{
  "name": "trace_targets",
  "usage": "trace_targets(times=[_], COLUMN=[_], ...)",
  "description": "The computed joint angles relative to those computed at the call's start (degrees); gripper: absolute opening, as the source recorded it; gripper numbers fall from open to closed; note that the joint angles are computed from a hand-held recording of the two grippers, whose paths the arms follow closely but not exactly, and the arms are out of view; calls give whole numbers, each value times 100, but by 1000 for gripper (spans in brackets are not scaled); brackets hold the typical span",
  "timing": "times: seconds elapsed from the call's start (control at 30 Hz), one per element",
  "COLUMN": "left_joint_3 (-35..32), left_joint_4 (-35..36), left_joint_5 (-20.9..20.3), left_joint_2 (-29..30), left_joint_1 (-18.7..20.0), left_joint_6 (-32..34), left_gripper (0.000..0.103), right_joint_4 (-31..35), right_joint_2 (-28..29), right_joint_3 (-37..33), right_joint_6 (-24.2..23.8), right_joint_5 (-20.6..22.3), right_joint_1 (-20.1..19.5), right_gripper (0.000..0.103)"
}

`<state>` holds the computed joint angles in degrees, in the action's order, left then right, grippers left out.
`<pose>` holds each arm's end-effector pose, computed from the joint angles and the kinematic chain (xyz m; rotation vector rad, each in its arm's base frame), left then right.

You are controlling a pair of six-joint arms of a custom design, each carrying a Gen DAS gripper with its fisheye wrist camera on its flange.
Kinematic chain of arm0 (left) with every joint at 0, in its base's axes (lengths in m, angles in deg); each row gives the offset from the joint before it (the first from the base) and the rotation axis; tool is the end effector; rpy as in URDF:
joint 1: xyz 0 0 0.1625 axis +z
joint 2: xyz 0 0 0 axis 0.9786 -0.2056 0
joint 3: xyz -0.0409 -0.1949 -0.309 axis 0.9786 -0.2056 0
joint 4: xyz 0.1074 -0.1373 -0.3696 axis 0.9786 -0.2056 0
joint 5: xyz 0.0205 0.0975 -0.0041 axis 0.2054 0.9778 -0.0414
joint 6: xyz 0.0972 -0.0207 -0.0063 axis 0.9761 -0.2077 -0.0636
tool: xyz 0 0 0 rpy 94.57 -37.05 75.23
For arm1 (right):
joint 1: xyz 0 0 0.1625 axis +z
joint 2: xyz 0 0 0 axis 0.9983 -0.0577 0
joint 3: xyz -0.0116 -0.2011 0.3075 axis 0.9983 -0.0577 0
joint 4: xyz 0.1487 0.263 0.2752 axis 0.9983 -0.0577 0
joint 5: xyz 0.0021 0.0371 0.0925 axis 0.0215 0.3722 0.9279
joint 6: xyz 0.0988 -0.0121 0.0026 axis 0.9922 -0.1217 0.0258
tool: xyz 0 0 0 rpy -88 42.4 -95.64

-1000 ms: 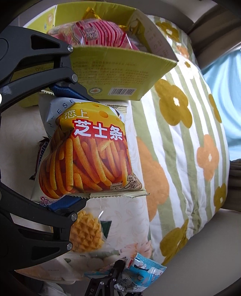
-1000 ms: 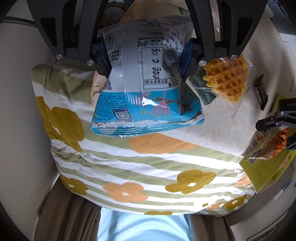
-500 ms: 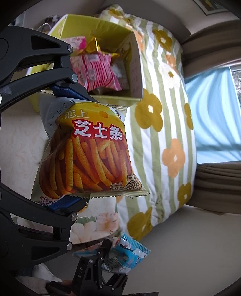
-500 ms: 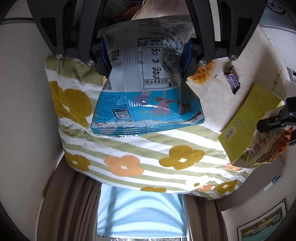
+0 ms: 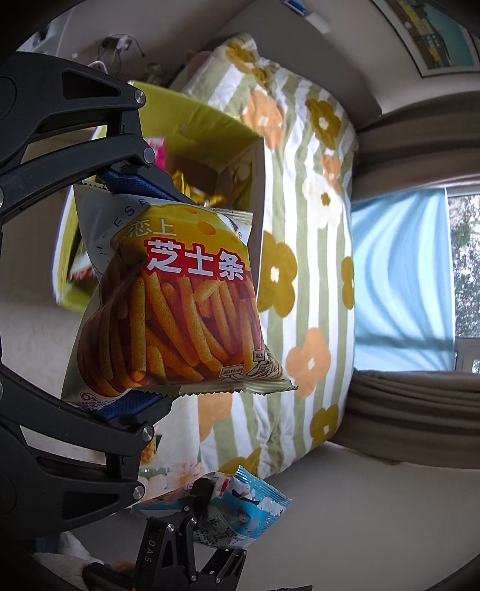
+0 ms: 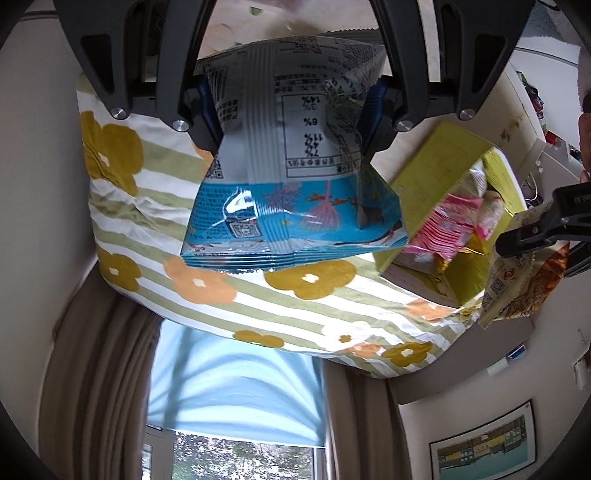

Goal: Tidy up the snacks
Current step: 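Carry the cheese-stick bag and blue-white bag with both tools over the box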

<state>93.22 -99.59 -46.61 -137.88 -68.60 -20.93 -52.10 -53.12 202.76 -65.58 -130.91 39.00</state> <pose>-0.4048 -0.2771 0.2297 0.4759 2.2464 -0.7954 0.2624 -0.2573 0.3641 0.6437 -2.3167 0.5817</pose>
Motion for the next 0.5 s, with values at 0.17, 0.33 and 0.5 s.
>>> trace_targets(times=[0.17,0.33,0.5], left_joint_3=[219,332,451], left_joint_4=[415,641,405], left_joint_5=[84,164,188], left_joint_2=[-873,-1620,-2107], left_joint_1=[248,703,1404], left_joint_6=[194,704,1716], left_gripper=[81,81,81], right_joint_4=[-451,-910,-1318], right_joint_2=[1041,2158,3053], right_joint_3=[-237,-605,-937], right_joint_6=[520,1060,1454], right_joint_5=[-22,31,14], right_joint_1=[463,718,788], right_gripper=[57,57,57])
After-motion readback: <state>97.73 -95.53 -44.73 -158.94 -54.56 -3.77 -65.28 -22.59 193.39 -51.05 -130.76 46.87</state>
